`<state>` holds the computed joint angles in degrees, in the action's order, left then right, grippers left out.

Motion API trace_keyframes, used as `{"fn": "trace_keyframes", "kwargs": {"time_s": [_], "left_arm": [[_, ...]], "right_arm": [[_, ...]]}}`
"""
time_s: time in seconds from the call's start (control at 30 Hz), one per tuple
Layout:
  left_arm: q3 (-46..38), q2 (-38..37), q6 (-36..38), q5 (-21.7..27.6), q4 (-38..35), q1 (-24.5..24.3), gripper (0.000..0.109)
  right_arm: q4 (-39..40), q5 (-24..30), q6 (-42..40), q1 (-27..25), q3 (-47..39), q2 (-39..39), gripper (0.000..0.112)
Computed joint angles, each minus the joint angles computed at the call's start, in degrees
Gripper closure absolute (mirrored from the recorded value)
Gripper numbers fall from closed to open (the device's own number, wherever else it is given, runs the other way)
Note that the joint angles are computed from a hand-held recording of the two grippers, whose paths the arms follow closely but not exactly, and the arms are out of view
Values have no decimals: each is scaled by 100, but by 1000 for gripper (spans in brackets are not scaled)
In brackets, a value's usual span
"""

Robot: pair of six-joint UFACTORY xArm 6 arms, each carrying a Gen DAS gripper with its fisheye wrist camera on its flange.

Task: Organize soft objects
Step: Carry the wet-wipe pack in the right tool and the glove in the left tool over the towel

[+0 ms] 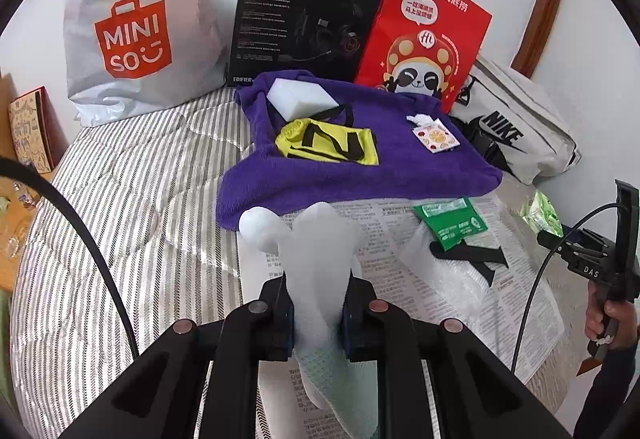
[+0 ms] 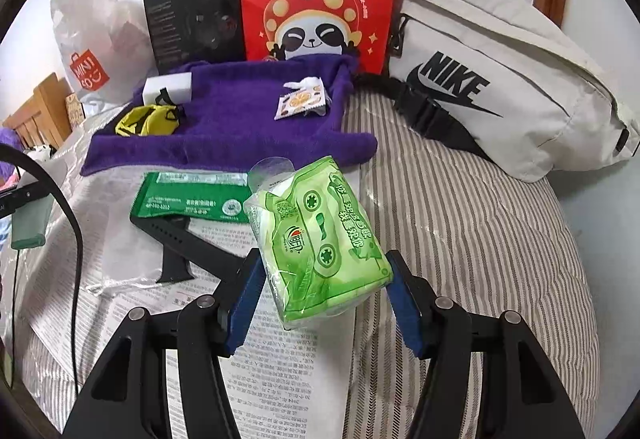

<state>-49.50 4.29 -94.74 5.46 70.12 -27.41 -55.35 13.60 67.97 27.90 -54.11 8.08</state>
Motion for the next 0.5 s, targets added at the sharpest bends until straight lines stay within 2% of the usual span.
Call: {"fn": "trace_keyframes", "kwargs": {"time_s": [0.5], "left_arm": [[-292, -152, 888, 297, -897, 67, 92]], "right_arm": [[528, -152, -617, 45, -827, 275, 53]]}}
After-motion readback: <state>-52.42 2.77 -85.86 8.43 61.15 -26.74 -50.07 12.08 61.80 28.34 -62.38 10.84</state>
